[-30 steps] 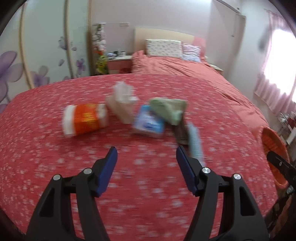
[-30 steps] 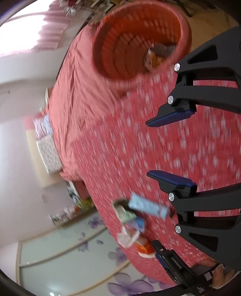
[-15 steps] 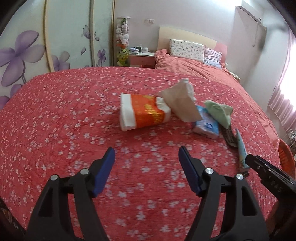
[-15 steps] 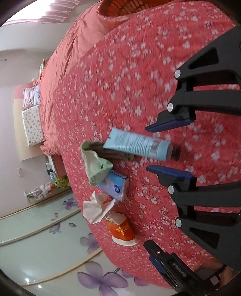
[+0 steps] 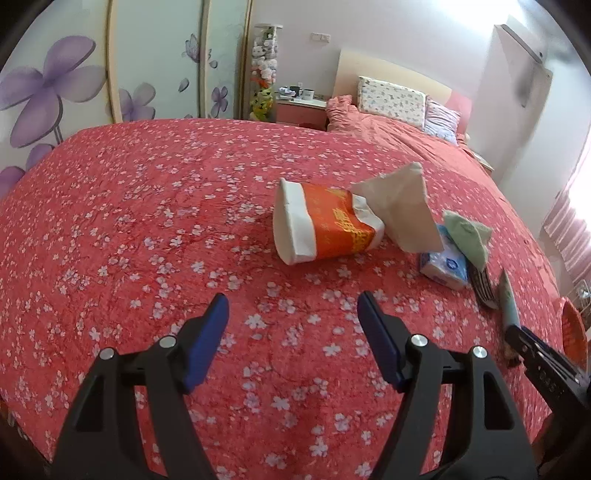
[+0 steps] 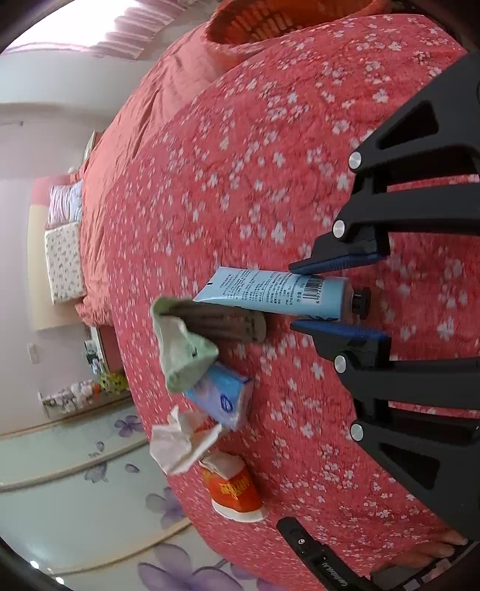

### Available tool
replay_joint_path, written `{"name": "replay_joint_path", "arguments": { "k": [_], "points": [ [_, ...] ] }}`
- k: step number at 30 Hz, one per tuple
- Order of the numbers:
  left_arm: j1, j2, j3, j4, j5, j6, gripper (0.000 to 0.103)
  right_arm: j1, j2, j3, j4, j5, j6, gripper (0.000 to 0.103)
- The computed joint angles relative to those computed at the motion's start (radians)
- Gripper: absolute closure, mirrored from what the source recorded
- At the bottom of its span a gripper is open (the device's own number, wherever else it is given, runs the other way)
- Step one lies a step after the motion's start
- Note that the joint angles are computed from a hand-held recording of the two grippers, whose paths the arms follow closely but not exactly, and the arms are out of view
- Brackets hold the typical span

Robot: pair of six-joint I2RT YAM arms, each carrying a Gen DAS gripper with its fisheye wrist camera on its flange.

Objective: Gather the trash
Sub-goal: 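Grasp the light blue tube by its cap with the right tool, then grasp the orange-printed paper cup rim with the left tool while the right tool holds the tube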

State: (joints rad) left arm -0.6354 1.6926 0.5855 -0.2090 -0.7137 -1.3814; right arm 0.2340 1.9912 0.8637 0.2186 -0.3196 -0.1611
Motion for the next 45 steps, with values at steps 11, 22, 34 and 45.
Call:
{"name": "replay_joint_path", "arguments": {
  "k": [11, 22, 34, 45],
  "points": [
    [0.12, -0.004, 0.021, 0.046, 0.009, 0.11, 0.031, 0.003, 0.009, -0.016, 0.01, 0.012, -0.039, 0.077],
    [0.236, -0.006, -0.011, 0.162, 0.057, 0.254, 0.031, -0.114, 0.055, 0.079, -0.094, -0.097, -0.018, 0.076],
    [0.278, 0.023, -0.03, 0.289, 0.099, 0.309, 0.031, -0.033, 0.045, 0.036, -0.001, 0.043, -0.03, 0.077],
    [0.31, -0.001, -0.083, 0.408, 0.145, 0.382, 0.047, -0.037, 0.044, 0.035, 0.0, 0.04, -0.037, 0.077]
  ]
}}
